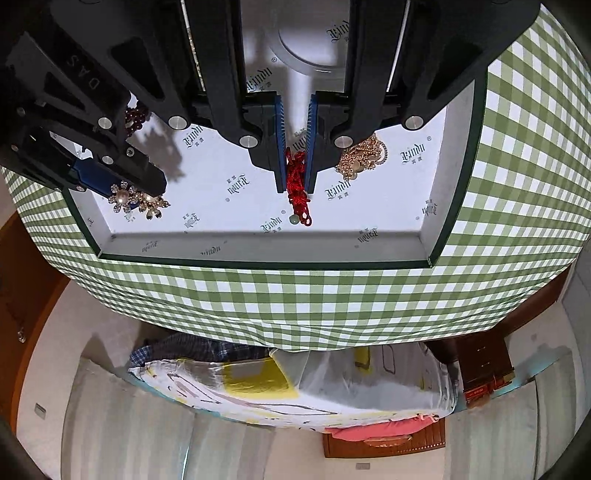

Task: Organize jewelry
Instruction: 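Carry the pearl brooch and red tassel into the green box with both tools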

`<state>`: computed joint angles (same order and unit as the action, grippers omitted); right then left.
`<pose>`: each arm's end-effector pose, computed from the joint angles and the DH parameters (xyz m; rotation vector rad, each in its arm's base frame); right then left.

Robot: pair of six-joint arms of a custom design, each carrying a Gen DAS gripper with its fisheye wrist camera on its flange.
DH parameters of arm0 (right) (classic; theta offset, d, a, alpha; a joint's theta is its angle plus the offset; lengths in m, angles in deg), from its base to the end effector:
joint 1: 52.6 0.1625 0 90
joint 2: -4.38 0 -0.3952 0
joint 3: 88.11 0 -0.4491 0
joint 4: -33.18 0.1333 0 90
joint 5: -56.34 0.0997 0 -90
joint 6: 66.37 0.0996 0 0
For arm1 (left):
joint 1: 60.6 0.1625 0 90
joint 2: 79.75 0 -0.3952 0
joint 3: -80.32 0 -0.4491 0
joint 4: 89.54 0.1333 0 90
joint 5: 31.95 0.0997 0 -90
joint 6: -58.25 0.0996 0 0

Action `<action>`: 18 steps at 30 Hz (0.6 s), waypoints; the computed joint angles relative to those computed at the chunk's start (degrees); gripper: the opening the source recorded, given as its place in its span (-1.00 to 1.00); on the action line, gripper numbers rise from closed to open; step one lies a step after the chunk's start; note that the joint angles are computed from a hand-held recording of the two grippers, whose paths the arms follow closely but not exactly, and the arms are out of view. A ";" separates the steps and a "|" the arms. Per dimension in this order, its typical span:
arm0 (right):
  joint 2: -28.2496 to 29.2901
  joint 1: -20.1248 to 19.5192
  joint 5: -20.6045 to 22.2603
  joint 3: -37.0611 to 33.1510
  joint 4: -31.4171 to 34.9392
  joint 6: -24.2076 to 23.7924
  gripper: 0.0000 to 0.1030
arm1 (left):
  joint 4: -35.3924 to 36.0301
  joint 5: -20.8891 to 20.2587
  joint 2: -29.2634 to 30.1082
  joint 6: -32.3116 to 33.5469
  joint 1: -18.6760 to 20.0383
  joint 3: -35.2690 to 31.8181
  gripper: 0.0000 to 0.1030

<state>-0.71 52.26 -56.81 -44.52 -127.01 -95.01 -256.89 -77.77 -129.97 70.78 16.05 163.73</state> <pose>0.3162 -0.8245 -0.1076 0.8235 -2.4723 0.6691 0.0241 -0.7765 0.2386 0.1415 2.2540 -0.9104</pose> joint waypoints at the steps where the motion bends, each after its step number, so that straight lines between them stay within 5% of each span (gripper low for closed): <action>1: -0.02 -0.01 -0.14 -0.07 0.37 0.18 -0.53 | 0.18 0.07 0.01 -0.09 0.00 -0.10 -0.81; 18: 1.52 0.17 -1.70 -3.23 4.15 1.39 -0.50 | 4.96 2.21 2.58 -2.20 0.05 -4.18 -0.77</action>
